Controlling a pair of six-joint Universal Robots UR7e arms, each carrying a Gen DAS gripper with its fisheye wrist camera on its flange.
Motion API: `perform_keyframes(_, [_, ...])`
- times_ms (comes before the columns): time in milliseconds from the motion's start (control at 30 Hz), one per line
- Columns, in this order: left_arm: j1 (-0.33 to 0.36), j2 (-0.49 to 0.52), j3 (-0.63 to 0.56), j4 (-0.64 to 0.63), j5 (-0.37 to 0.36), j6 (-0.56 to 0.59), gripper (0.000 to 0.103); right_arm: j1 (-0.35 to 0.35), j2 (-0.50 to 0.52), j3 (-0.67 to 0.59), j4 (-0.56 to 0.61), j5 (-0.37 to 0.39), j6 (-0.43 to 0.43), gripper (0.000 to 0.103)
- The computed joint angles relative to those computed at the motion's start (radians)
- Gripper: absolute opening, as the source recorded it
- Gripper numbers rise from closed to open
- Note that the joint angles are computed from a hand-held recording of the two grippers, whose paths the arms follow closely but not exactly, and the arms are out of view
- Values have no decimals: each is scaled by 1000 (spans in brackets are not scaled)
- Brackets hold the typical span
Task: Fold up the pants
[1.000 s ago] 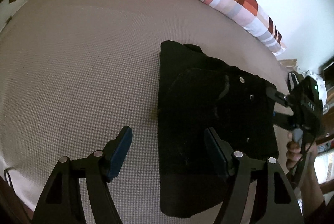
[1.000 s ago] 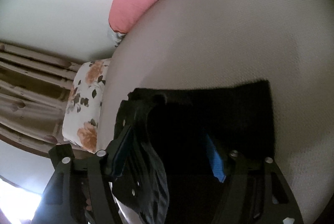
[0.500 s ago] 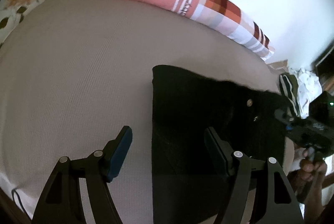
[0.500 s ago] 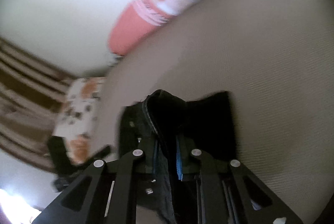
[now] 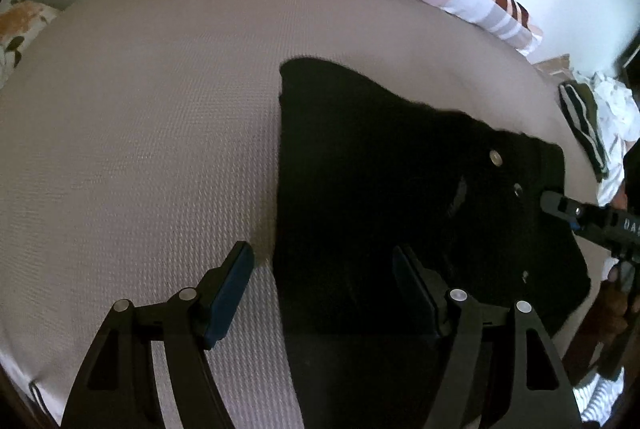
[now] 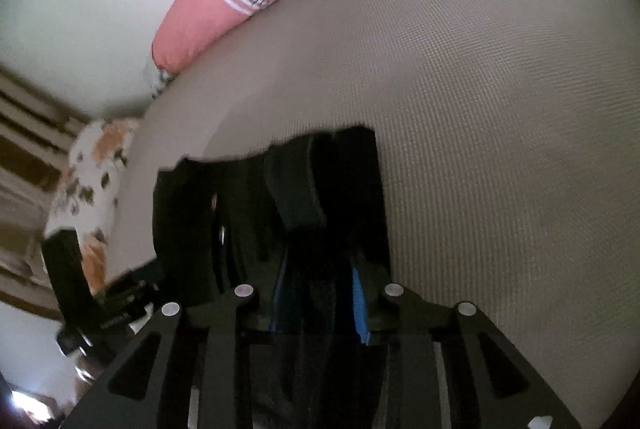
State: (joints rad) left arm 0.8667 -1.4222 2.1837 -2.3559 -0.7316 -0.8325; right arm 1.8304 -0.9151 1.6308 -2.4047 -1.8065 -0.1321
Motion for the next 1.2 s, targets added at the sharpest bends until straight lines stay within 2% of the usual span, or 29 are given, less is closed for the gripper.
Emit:
perform_keyframes(100, [-24, -17, 22, 19, -7, -19, 73, 19, -33, 44, 14, -47, -13, 29])
perform_keyframes(367, [-67, -59, 64, 49, -40, -95, 73, 24, -121, 148, 9, -45, 20, 30])
perform_keyframes(467, [-80, -72, 75, 60, -66, -111, 73, 30, -144, 178, -8, -78, 13, 30])
perform_keyframes(533, [-94, -72, 86, 65, -57, -106, 73, 26, -151, 192, -14, -82, 3, 30])
perform_keyframes(600, [-110, -62, 98, 60, -26, -94, 73, 1, -163, 205, -23, -37, 28, 30])
perform_keyframes(700, [-110, -51, 94, 58, -13, -86, 74, -7, -159, 206, -32, -26, 36, 31])
perform_keyframes(767, [-105, -46, 89, 56, -14, -79, 75, -8, -159, 209, -37, -28, 41, 37])
perform_keyframes(933, [-105, -38, 85, 57, -6, -88, 75, -12, -160, 211, -41, -22, 57, 41])
perform_keyframes(1033, [-105, -31, 76, 75, -4, -110, 76, -2, -157, 211, -50, -51, 41, 46])
perform_keyframes(1200, [-104, -15, 54, 117, 2, -151, 78, 13, -149, 204, -52, -80, 18, 48])
